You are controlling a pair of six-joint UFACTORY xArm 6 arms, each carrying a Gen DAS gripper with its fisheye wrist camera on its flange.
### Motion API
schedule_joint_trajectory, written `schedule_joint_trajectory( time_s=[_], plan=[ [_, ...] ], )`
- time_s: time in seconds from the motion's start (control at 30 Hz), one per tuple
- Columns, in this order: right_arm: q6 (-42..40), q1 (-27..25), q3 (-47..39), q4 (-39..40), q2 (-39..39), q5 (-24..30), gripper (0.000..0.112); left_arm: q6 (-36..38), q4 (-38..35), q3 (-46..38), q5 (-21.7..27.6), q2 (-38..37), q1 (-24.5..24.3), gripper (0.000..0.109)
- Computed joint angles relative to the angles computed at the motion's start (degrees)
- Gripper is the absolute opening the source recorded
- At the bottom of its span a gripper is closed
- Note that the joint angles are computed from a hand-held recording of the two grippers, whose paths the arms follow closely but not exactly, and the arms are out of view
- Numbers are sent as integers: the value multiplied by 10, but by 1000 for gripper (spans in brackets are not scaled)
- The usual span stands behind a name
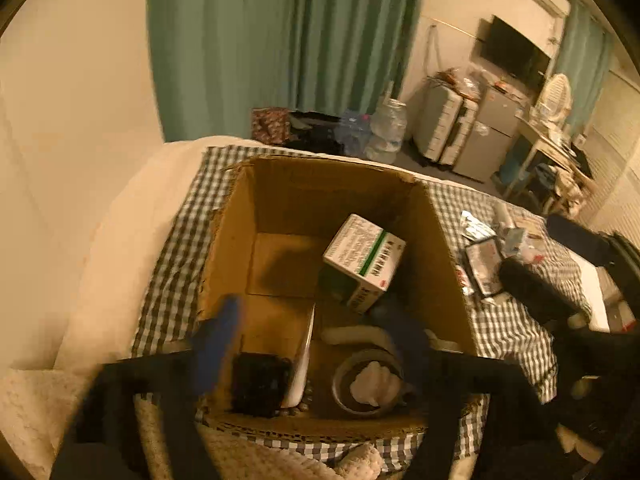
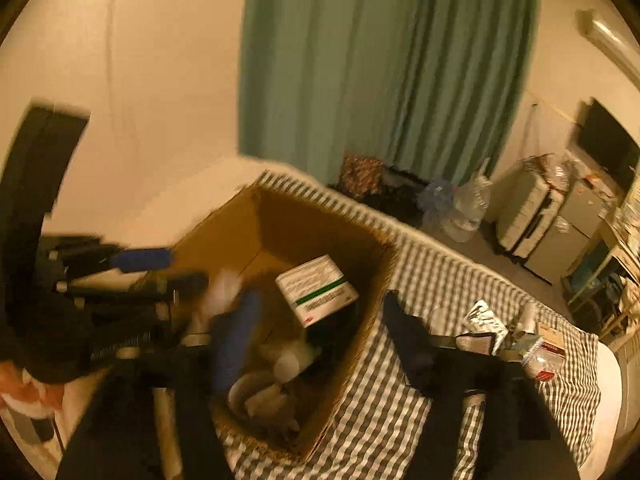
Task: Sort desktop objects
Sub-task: 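Open both grippers to drop the tube and white item into the box, then grasp the black-and-white snack bag with the left gripper while the right reaches the cream cloth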
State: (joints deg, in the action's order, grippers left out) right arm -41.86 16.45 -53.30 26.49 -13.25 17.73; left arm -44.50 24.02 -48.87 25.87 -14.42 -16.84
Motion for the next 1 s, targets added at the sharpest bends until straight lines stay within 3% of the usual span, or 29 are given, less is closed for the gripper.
schedule_joint_trajectory(
  time_s=[0.23,0.47,0.6,0.7,0.83,1.0],
  plan=[
    [16,-40,-2,9,-4,5,73,-29,3,0,22,5,-5,91],
    [-79,-123,52,129,-50,-8,83,-95,75,9,16,-9,-37,98],
    [-132,-207,62,181,-54,7,85,-182,188,-3,34,-14,-89,103],
    [-163,-273,53,222,-44,22,87,-219,234,-24,51,0,-134,103],
    [-198,-339,29,273,-17,45,88,-251,243,-64,61,42,-192,103],
    [-256,-379,15,325,14,52,89,-260,222,-141,74,131,-246,103]
  ],
)
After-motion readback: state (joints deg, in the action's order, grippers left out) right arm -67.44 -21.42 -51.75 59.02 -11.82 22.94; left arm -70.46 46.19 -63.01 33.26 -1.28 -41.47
